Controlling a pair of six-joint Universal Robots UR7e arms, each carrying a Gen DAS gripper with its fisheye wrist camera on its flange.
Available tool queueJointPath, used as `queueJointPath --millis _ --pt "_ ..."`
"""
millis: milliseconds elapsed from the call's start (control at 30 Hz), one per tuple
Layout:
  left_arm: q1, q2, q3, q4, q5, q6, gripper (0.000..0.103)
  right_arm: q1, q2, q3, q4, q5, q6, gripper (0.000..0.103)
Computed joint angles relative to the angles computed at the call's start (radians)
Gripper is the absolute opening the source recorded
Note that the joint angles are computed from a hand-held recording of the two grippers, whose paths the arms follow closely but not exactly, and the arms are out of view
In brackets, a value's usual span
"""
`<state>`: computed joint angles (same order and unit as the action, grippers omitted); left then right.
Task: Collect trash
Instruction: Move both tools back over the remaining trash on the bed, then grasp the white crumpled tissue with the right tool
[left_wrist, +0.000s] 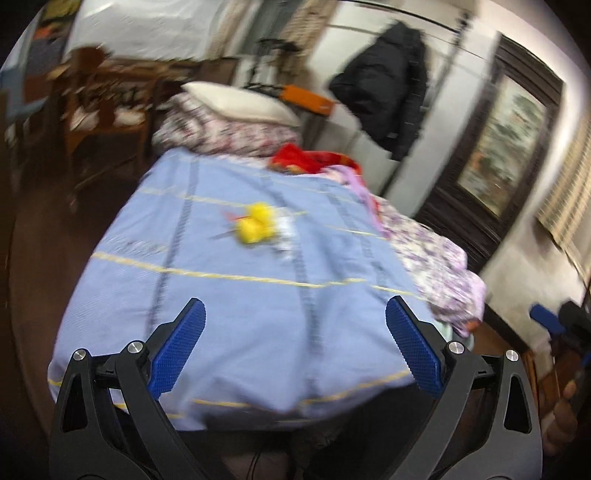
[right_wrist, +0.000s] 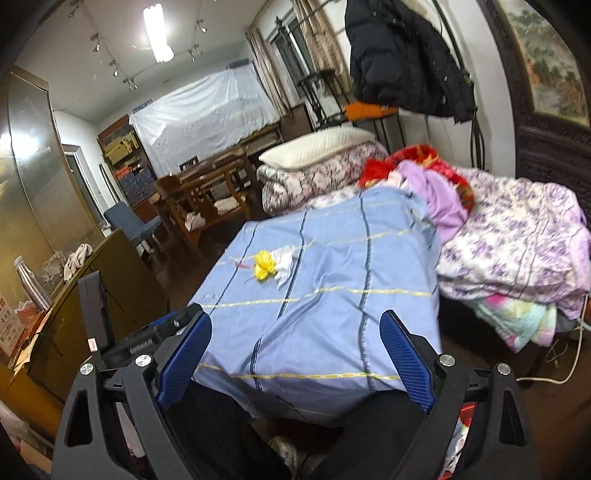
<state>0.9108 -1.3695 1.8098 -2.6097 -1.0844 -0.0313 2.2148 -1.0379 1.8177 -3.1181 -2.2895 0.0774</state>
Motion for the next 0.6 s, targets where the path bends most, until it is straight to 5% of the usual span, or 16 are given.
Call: queueJointPath --millis 333,600 --pt "0.083 0.060 -0.024 -0.036 0.080 0.014 0.094 -0.085 0.128 -0.132 0.101 0.080 0.000 0.090" --pt "0.101 0.122 -0.030 -0.094 0.150 0.091 0.094 -0.132 0.249 -0.293 0.197 0.102 -0.052 0.072"
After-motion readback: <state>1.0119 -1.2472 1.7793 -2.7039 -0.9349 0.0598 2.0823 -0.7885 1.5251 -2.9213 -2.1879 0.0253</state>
